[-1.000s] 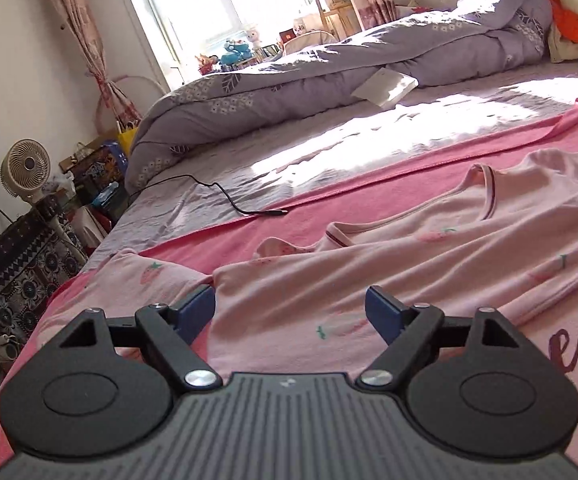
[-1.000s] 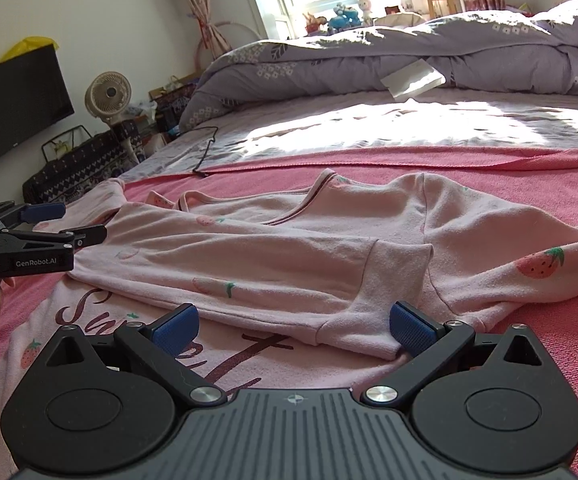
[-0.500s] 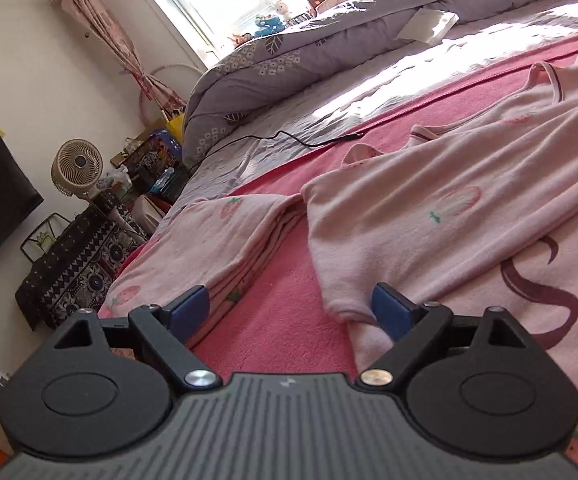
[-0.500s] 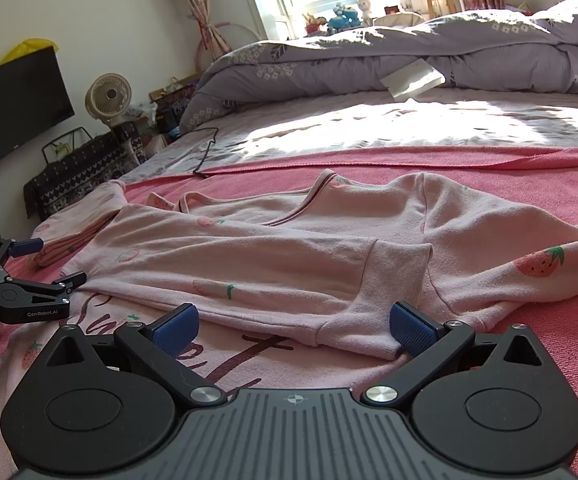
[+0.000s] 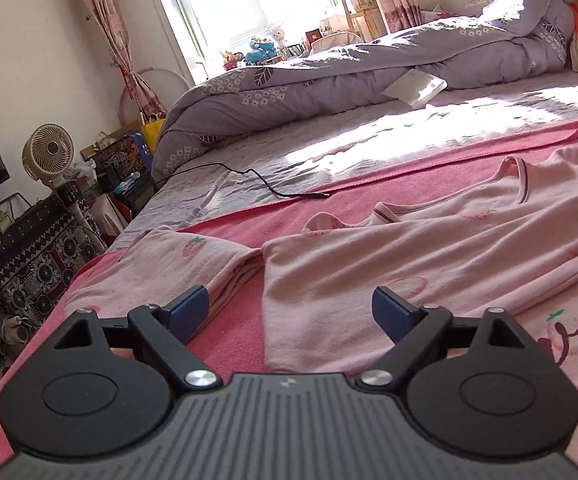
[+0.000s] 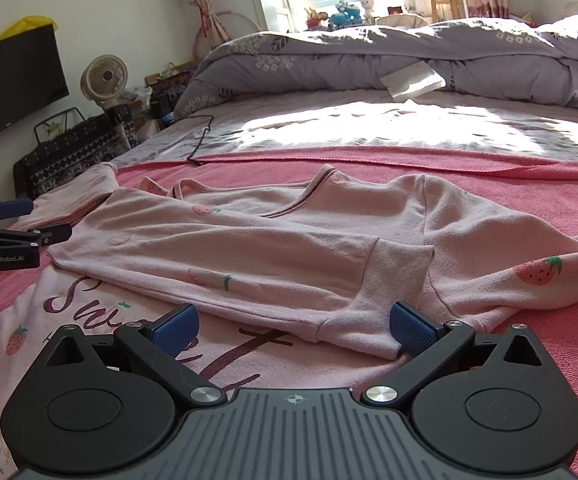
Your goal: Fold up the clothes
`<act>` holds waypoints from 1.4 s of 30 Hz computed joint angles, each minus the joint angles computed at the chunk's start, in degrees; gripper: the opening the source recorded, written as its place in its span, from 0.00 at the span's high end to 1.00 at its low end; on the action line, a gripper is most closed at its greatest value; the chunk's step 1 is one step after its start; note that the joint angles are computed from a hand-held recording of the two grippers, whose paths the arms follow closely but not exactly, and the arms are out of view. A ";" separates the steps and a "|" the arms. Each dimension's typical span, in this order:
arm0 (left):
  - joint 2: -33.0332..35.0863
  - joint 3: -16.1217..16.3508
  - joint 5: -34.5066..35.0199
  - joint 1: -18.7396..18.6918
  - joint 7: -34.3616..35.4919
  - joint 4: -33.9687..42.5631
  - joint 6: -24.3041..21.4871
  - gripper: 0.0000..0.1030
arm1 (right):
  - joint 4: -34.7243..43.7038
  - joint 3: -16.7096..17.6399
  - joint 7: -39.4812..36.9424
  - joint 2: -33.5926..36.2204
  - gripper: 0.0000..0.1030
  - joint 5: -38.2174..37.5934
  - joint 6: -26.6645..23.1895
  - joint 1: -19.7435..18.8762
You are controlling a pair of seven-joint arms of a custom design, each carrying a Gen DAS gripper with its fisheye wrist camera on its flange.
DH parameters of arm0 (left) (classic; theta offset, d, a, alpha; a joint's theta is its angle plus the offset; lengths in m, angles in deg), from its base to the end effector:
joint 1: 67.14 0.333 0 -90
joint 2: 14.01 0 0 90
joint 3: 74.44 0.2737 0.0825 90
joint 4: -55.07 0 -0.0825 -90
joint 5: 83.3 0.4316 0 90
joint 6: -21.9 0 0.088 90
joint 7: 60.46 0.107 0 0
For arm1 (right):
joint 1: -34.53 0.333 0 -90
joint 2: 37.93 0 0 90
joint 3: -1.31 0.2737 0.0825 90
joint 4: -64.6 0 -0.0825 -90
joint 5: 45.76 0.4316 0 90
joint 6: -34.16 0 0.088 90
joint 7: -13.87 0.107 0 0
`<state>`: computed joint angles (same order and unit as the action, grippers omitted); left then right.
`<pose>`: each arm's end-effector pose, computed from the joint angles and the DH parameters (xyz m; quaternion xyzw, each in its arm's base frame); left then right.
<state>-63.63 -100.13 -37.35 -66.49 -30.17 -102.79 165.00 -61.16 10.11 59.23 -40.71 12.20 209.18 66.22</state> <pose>0.3899 -0.1633 0.4473 -0.6433 0.5789 -0.1545 0.4767 0.4950 0.3359 0.4175 -0.7688 0.4471 -0.1141 0.4427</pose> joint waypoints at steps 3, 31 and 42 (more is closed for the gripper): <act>3.31 1.62 -0.83 0.28 -0.21 -0.96 3.44 0.10 | -0.54 0.16 3.58 -0.26 0.00 -4.26 -0.12 -0.43; -2.37 4.13 -22.64 3.45 5.31 -8.43 17.64 0.01 | 22.51 -0.54 42.88 18.98 0.00 -69.79 -6.99 3.14; -2.22 3.88 -23.18 3.86 6.29 -8.40 17.70 0.00 | -1.96 -10.90 57.49 0.60 0.00 -72.75 -0.50 -1.19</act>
